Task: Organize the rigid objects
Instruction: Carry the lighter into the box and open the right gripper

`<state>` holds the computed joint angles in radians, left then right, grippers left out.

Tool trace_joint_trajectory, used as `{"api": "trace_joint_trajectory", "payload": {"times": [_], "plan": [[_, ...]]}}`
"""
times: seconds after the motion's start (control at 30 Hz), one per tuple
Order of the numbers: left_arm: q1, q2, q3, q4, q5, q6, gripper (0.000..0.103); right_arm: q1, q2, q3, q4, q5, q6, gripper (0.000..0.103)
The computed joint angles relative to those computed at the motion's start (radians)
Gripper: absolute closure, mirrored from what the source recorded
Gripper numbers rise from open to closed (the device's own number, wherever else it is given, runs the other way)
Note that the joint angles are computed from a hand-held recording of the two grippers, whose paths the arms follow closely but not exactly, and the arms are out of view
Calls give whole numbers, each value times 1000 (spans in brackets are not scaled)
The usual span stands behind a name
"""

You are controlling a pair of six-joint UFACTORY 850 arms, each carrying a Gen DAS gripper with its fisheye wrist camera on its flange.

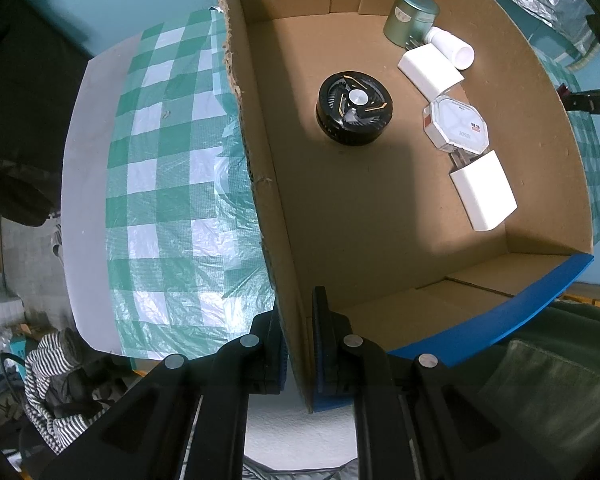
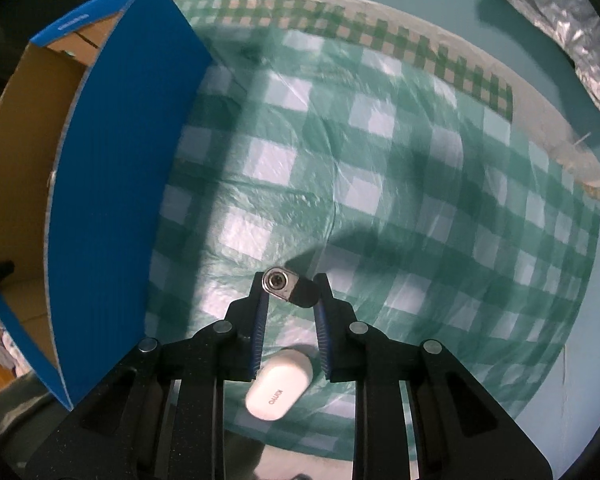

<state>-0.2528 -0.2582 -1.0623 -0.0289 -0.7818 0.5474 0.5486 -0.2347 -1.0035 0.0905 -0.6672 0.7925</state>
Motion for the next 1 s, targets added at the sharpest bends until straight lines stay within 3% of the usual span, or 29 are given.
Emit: {"api": "trace_joint_trajectory", "payload": {"times": [0.6,1.0], "plan": [[0,-2,0,-3,-1,-2,93,37,18,-133,-83,-44,4,82],[7,5,6,-13,2,6,93,73,-73,-325,-82,-78,-123,82]]}}
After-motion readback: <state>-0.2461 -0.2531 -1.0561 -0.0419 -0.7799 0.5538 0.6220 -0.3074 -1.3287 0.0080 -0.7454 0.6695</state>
